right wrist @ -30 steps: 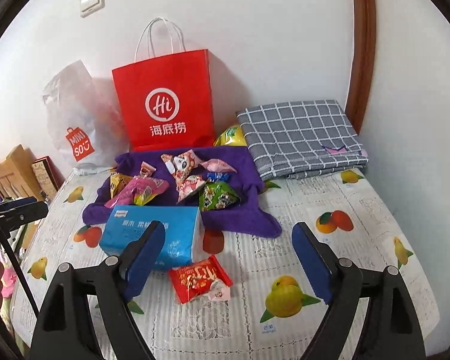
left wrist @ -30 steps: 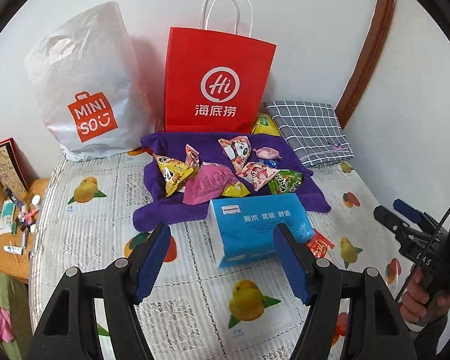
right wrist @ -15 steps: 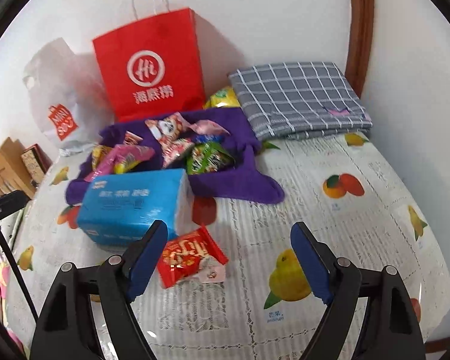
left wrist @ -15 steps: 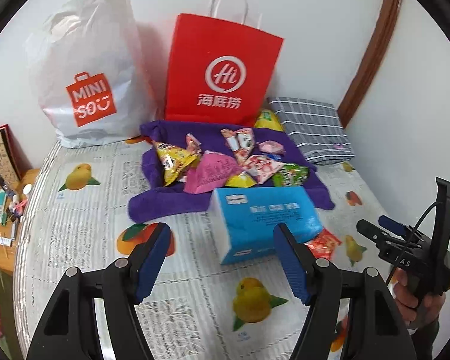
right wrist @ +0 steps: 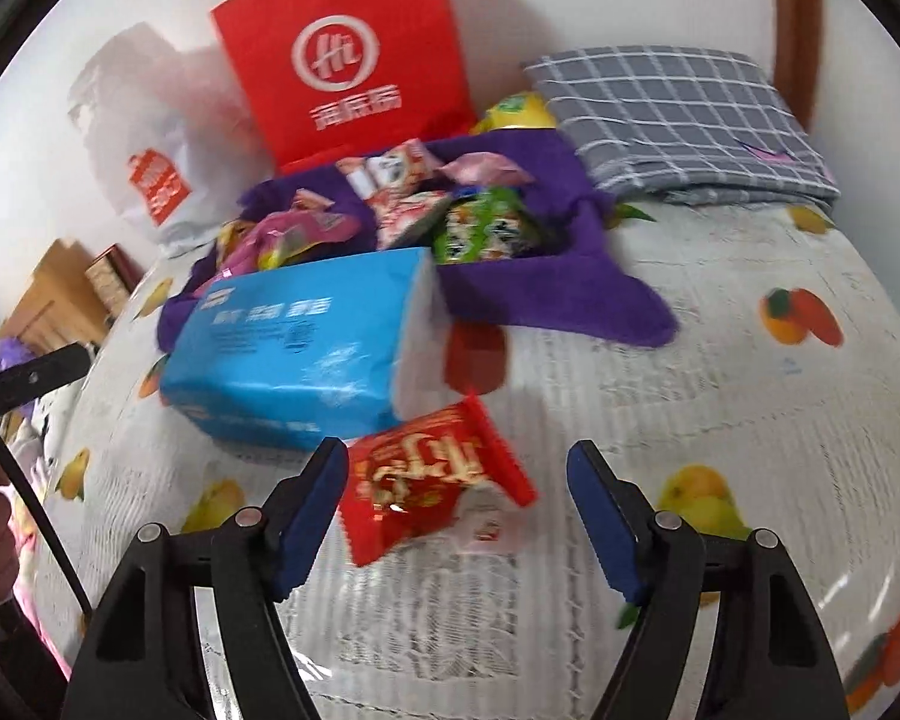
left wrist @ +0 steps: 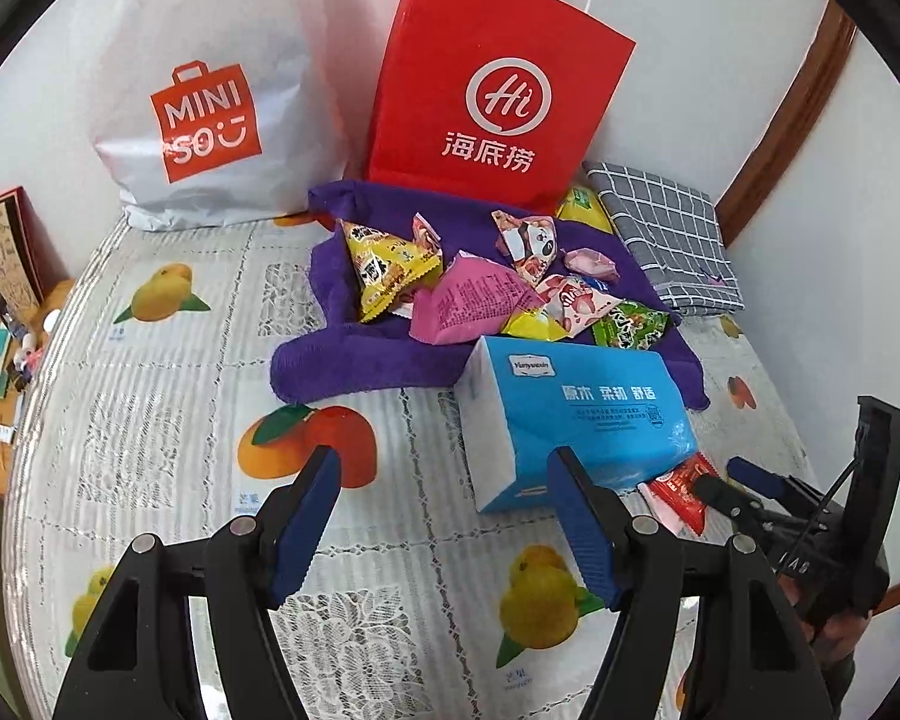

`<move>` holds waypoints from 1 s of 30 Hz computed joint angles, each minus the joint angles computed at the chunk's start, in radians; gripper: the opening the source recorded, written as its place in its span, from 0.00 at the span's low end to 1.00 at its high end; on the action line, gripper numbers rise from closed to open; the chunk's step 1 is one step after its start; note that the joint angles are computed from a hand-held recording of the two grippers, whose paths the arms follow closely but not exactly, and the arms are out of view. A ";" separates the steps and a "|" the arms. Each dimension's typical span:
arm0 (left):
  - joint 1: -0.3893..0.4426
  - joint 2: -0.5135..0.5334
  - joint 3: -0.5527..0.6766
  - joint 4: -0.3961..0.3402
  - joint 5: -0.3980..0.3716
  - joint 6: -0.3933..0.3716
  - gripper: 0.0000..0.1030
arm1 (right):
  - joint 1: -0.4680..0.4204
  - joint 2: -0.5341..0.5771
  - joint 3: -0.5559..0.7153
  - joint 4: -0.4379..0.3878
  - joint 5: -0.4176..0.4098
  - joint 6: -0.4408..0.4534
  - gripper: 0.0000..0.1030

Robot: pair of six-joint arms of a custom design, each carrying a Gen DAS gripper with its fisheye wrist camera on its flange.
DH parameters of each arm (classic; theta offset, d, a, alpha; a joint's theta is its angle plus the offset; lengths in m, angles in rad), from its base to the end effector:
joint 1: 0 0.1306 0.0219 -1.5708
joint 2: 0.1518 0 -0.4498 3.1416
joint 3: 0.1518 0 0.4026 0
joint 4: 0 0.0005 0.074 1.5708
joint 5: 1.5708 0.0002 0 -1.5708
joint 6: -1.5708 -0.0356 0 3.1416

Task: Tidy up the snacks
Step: 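Move both tools back toward the red packet beside the tissue pack, then grasp the red candy packet with the right tool and lift it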

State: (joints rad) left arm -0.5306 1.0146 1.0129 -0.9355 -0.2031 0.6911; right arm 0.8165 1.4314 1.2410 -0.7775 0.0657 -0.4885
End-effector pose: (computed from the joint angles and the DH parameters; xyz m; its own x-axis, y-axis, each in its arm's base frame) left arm 0.2723 -0.1520 0.4556 -0.7859 -0.2627 -0.5598 -0.1405 0.9574 -0.2521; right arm 0.3340 0.3513 0.4138 -0.8274 -0.1966 -0.5261 -0.3549 0.9091 0.2183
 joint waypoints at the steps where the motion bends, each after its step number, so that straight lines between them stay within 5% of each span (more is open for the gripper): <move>1: -0.002 0.001 0.000 0.002 0.004 0.000 0.67 | 0.007 0.005 0.003 0.007 -0.003 0.016 0.74; 7: -0.030 0.021 0.013 -0.019 -0.015 0.010 0.67 | 0.036 0.055 0.029 -0.012 0.052 0.103 0.77; 14: -0.077 0.031 0.029 -0.047 -0.047 0.020 0.67 | 0.019 0.065 0.018 0.011 0.016 0.161 0.77; 23: -0.140 0.062 0.060 -0.072 -0.078 0.053 0.67 | 0.004 0.011 -0.032 0.042 -0.045 0.151 0.65; 27: -0.178 0.101 0.083 -0.069 -0.084 0.053 0.67 | -0.009 -0.041 -0.071 0.063 -0.055 0.132 0.46; 30: -0.206 0.144 0.104 -0.057 -0.074 0.053 0.67 | -0.029 -0.067 -0.098 0.075 -0.097 0.126 0.46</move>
